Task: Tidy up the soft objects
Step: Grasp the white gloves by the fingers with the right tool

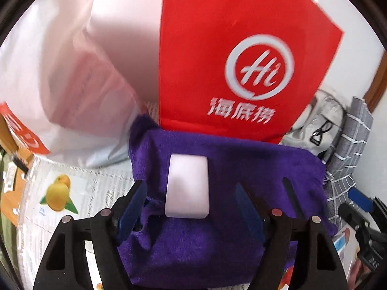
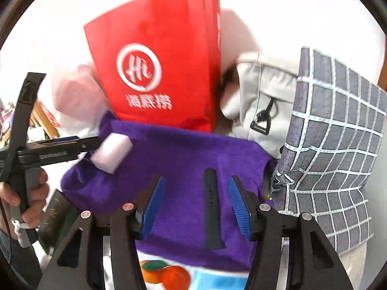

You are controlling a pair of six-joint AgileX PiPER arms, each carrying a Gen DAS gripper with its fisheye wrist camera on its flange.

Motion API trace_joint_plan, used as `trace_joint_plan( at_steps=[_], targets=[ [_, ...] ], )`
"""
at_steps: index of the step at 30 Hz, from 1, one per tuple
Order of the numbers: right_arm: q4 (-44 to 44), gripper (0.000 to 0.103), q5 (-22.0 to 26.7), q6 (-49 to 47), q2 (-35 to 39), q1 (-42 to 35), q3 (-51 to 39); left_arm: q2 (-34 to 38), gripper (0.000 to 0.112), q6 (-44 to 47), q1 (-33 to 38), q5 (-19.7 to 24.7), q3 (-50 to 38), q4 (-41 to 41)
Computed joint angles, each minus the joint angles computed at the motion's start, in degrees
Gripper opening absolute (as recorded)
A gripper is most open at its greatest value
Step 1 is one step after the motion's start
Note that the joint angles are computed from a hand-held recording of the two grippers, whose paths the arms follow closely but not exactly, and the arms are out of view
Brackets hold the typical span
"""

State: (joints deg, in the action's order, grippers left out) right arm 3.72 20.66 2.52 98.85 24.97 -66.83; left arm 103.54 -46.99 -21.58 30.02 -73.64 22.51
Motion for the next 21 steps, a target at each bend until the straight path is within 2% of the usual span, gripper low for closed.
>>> trace_joint_plan(
  at_steps=[2, 5, 7, 9, 11, 13, 16, 21],
  targets=[
    [4.6, 0.056, 0.7, -3.5, -3.0, 0.1, 2.7, -2.1, 0.075, -2.4, -0.6, 0.5, 0.8, 2.6],
    [6.5, 0.056, 3.2, -3.9, -7.3, 1.7, 7.4, -5.5, 0.075, 1.3, 0.5, -0.5, 2.4, -1.4],
    [8.2, 0.060, 2.7, -3.6, -11.1, 3.7, 13.0, -7.2, 0.075, 1.8, 0.5, -0.9, 3.5, -2.3],
    [7.4, 0.073, 1.2, -0.5, -13.9, 6.8, 17.8, -8.4, 0.075, 1.5, 0.1, -0.9, 3.8, -2.0],
    [4.4, 0.075, -0.7, 5.4, -16.1, 10.8, 22.4, -9.3, 0.075, 1.6, -0.7, 0.0, 3.5, -1.8],
    [2.8, 0.075, -0.9, 8.7, -16.8, 13.9, 24.7, -10.2, 0.075, 1.8, -1.3, 0.8, 3.5, -1.8],
    [-3.6, 0.076, -2.1, 19.2, -17.1, 18.4, 27.3, -11.4, 0.075, 2.6, -2.2, 1.4, 3.5, -2.0],
    [3.9, 0.076, -3.4, 17.2, -14.2, 20.8, 27.5, -12.8, 0.075, 3.8, -3.4, 2.1, 3.5, -3.1]
  ],
)
